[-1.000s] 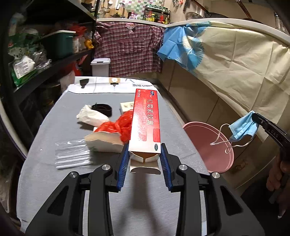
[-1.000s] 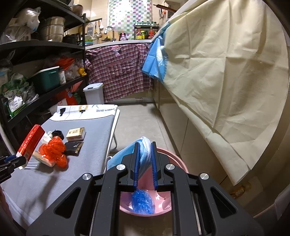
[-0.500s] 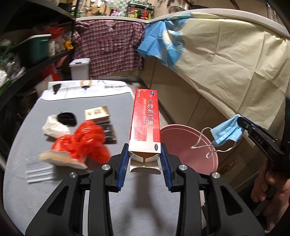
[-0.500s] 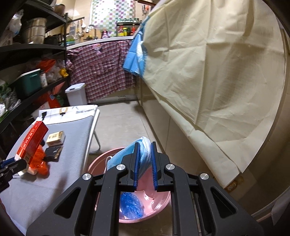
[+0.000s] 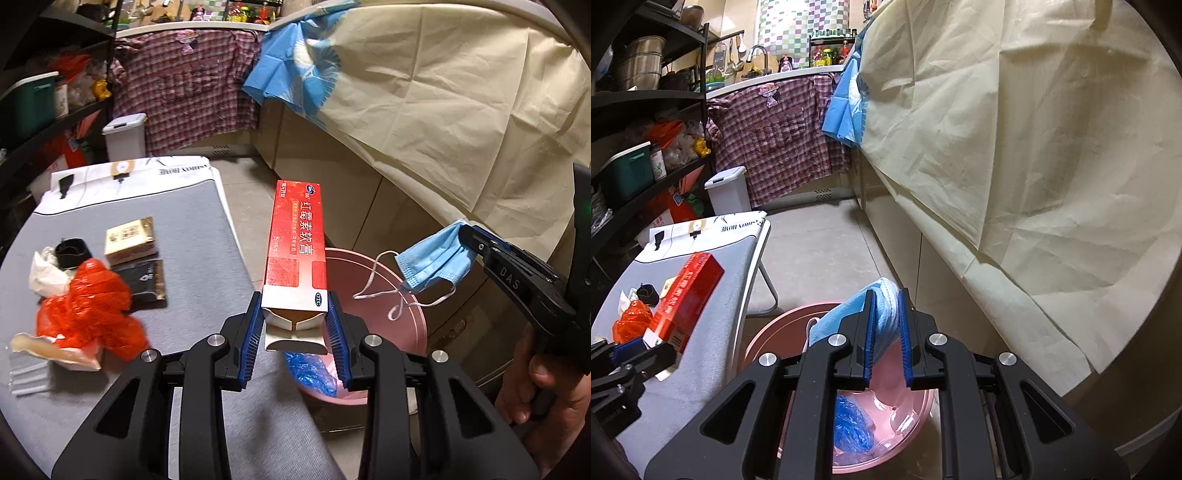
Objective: Collect trash
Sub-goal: 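Carry the mask and toothpaste box over the pink bin and release both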
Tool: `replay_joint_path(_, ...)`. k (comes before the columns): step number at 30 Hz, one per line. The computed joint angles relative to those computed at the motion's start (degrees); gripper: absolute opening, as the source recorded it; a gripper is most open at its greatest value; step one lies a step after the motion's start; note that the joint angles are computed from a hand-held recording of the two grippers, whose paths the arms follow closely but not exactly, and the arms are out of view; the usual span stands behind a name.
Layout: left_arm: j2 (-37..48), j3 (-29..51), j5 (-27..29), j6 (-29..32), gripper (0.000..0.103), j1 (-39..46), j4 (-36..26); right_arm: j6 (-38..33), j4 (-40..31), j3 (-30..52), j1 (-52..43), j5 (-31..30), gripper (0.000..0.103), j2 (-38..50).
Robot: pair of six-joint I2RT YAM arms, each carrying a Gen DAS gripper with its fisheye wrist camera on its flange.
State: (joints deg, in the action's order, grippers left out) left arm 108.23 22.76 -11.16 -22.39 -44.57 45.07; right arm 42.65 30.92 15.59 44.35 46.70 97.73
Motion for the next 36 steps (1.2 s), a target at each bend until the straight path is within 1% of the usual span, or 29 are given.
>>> replay_joint_path(7, 6.5, 5.6, 2.3, 0.3, 0.034, 0.7, -0.1, -2.1, 2.9, 1.5, -2.6, -2.2, 0.013, 4.2)
replay_joint_path(16, 12.6, 11.4, 4.5, 2.1, 0.034, 1.9, -0.7, -5.1, 6.4, 3.4, -6.4, -5.7, 0.013, 8.7)
replay_joint_path(17, 13.1, 12.0, 4.8, 2.2, 0.034, 2.0, -1.1, -5.2, 6.5, 3.8, -6.7, -6.0, 0.014, 9.2)
replay_joint_path(18, 13.6, 12.8, 5.2, 2.3, 0.035, 2.2, -1.8, -5.4, 6.5, 4.0, -7.0, -6.3, 0.018, 9.6)
replay_joint_path(19, 14.1, 13.7, 5.8, 2.2, 0.035, 2.5, -2.8, -5.3, 6.0, 4.5, -7.3, -6.3, 0.018, 10.1)
replay_joint_path(20, 14.5, 14.4, 6.3, 2.1, 0.036, 2.8, -3.5, -5.2, 5.6, 4.8, -7.6, -6.5, 0.021, 10.4)
replay_joint_path(21, 14.9, 15.0, 7.5, 2.1, 0.039, 3.3, -4.1, -5.0, 5.4, 5.1, -8.0, -6.8, 0.030, 10.8)
replay_joint_path(23, 15.0, 14.7, 7.8, 1.9, 0.041, 3.6, -3.8, -4.9, 5.3, 5.4, -8.5, -6.9, 0.035, 11.1)
replay_joint_path(29, 13.5, 12.2, 7.1, 1.8, 0.042, 3.5, -2.3, -4.9, 6.0, 5.3, -8.7, -7.2, 0.036, 11.3)
replay_joint_path(33, 10.6, 9.4, 6.4, 1.7, 0.041, 3.3, -1.8, -4.7, 6.8, 4.8, -8.5, -7.1, 0.036, 11.1)
replay_joint_path(36, 7.0, 5.8, 6.0, 1.1, 0.041, 3.4, -1.1, -4.2, 6.9, 3.9, -7.5, -5.6, 0.036, 10.1)
